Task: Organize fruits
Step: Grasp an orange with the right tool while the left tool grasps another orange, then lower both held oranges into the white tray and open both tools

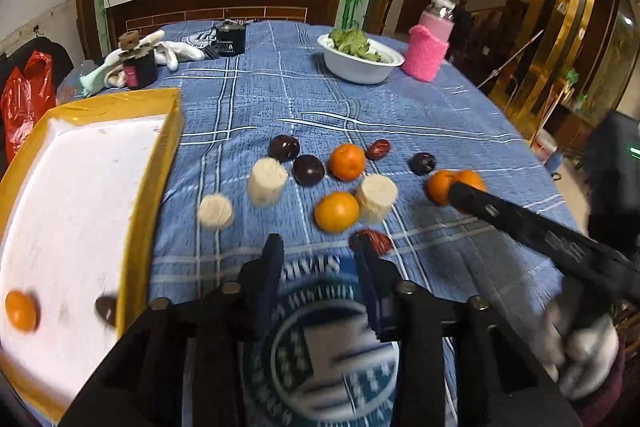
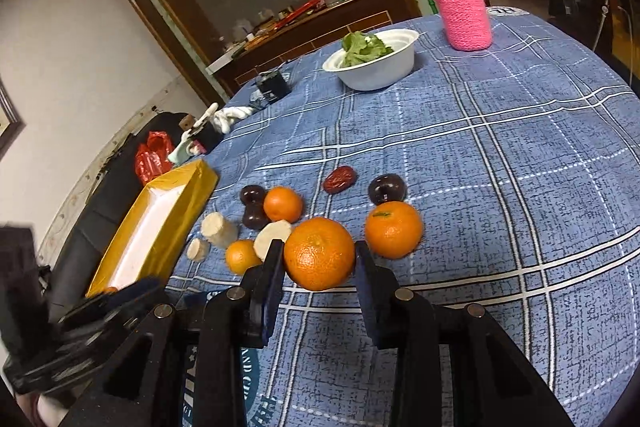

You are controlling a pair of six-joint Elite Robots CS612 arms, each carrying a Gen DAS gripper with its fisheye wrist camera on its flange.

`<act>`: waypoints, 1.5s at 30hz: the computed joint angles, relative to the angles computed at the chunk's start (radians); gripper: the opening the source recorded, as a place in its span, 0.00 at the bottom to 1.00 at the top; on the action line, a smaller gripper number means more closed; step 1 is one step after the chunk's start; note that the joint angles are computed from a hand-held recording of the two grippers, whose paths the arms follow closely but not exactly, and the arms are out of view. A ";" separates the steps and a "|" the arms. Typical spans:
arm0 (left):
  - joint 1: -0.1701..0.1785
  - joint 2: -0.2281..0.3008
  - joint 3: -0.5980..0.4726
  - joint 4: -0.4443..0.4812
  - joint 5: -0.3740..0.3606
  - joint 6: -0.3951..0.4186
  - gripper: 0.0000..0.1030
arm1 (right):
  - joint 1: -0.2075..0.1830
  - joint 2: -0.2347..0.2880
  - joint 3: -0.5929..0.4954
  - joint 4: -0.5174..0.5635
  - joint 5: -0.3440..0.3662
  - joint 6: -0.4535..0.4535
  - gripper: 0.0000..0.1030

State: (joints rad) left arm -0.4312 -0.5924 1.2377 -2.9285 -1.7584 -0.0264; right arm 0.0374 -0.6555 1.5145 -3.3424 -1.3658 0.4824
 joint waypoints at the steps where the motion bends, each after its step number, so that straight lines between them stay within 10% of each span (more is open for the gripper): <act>1: 0.000 0.012 -0.020 0.016 -0.012 -0.004 0.34 | 0.001 0.001 -0.002 -0.002 0.008 -0.007 0.36; 15: 0.006 0.112 -0.181 0.138 -0.129 -0.015 0.31 | 0.001 0.003 0.000 -0.025 0.049 -0.020 0.37; 23: 0.020 0.059 -0.099 0.044 -0.119 -0.081 0.30 | 0.006 0.006 -0.014 0.028 0.023 -0.038 0.37; 32: 0.101 -0.064 0.103 -0.143 0.048 -0.236 0.31 | 0.040 0.000 -0.031 0.084 -0.061 -0.127 0.36; 45: 0.196 -0.050 0.111 -0.163 0.156 -0.380 0.31 | 0.163 0.070 -0.319 0.388 0.142 -0.306 0.37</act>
